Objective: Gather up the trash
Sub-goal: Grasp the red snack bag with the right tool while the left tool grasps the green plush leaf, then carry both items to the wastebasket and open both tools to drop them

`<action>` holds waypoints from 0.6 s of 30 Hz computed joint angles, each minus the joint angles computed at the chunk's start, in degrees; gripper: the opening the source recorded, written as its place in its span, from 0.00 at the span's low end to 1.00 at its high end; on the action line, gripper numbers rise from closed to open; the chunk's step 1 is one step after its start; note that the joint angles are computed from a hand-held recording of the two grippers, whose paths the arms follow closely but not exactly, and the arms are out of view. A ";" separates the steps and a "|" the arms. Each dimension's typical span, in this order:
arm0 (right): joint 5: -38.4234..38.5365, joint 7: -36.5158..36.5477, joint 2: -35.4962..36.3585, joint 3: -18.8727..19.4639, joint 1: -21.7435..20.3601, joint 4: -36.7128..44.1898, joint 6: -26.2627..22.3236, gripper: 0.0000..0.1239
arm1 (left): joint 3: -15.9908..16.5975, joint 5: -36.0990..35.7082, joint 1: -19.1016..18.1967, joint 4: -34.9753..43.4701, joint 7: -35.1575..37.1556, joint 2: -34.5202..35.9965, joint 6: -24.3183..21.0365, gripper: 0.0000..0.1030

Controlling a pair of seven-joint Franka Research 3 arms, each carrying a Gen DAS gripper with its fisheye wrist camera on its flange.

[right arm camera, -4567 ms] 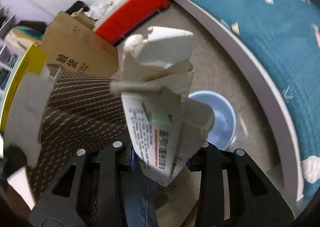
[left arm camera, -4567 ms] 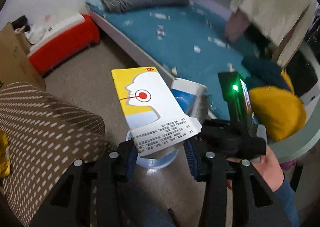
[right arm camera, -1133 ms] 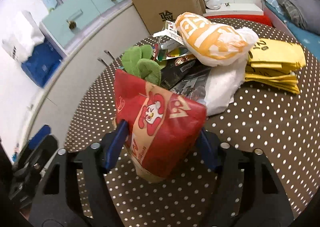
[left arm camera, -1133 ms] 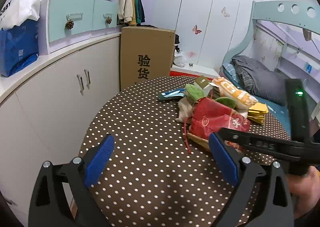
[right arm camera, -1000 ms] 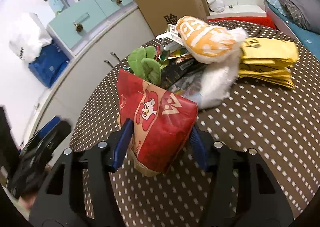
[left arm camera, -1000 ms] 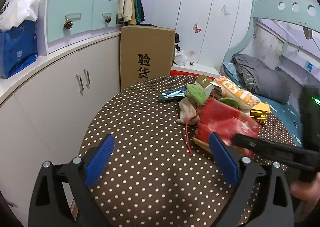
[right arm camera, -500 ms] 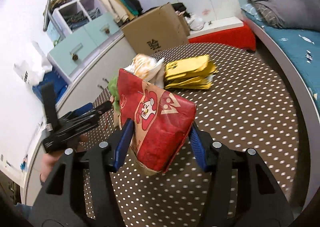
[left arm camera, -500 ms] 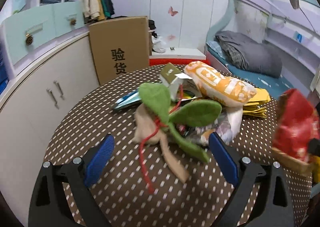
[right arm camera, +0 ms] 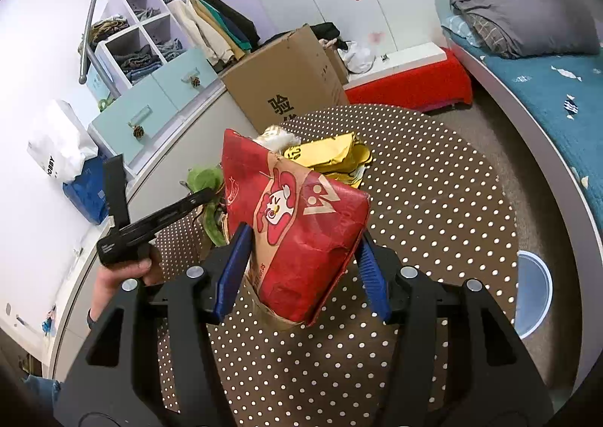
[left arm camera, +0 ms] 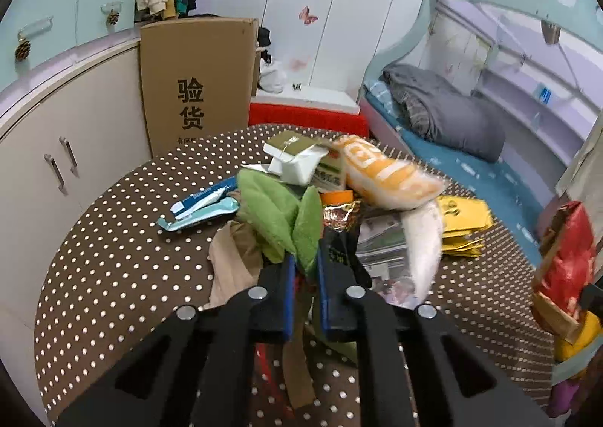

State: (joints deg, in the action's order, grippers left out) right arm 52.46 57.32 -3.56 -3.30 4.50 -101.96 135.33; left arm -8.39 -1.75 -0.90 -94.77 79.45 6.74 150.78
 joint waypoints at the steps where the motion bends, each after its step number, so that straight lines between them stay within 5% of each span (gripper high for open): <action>1: 0.34 -0.44 -0.23 -0.15 -0.11 -0.09 0.04 0.44 | 0.00 -0.01 0.01 -1.41 -0.12 -1.25 1.14 0.09; 11: 3.39 -3.46 -2.26 -1.93 -1.40 -0.33 0.65 0.44 | 0.77 -5.99 -2.04 -8.14 3.43 -9.74 6.66 0.09; 18: 4.99 -4.99 -3.84 -3.80 -2.85 -0.40 1.70 0.44 | 0.60 -13.68 -6.13 -5.11 10.96 -10.29 7.54 0.09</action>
